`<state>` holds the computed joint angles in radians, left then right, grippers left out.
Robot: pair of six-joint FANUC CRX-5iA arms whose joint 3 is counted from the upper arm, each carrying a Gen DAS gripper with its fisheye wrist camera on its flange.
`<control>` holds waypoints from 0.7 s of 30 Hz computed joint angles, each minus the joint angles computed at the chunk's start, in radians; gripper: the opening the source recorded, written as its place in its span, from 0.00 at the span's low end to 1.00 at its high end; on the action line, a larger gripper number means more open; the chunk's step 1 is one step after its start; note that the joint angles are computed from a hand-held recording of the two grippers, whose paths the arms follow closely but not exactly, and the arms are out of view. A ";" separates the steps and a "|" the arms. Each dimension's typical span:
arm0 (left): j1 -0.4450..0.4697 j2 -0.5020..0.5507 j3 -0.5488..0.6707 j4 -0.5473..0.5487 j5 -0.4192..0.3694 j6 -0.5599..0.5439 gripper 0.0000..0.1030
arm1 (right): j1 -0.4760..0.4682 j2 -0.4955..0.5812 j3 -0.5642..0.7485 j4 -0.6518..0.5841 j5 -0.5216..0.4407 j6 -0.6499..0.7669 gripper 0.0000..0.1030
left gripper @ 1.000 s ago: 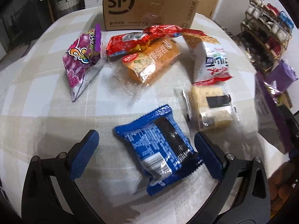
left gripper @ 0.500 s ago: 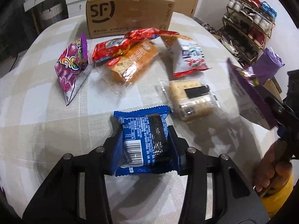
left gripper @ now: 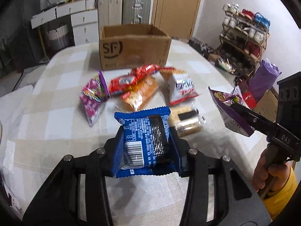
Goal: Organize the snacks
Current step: 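Lift both held packs and carry them over the cardboard box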
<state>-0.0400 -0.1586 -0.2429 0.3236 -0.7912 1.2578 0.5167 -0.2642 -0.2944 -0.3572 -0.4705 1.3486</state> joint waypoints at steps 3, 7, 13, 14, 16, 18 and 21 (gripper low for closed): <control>0.023 -0.031 -0.020 0.045 0.018 -0.041 0.40 | 0.038 -0.018 0.004 0.091 0.014 -0.060 0.57; 0.056 -0.075 -0.039 0.109 0.040 -0.095 0.40 | 0.081 -0.032 0.035 0.186 0.020 -0.115 0.57; 0.103 -0.145 -0.066 0.223 0.072 -0.182 0.40 | 0.142 -0.023 0.104 0.314 0.007 -0.169 0.57; 0.112 -0.153 -0.069 0.245 0.073 -0.200 0.40 | 0.149 -0.022 0.114 0.321 0.005 -0.172 0.57; 0.133 -0.176 -0.071 0.275 0.060 -0.213 0.40 | 0.155 -0.015 0.151 0.294 -0.010 -0.146 0.57; 0.163 -0.205 -0.086 0.335 0.028 -0.258 0.40 | 0.166 -0.010 0.176 0.288 -0.021 -0.142 0.57; 0.199 -0.252 -0.105 0.375 -0.001 -0.290 0.40 | 0.191 -0.013 0.177 0.312 -0.012 -0.159 0.57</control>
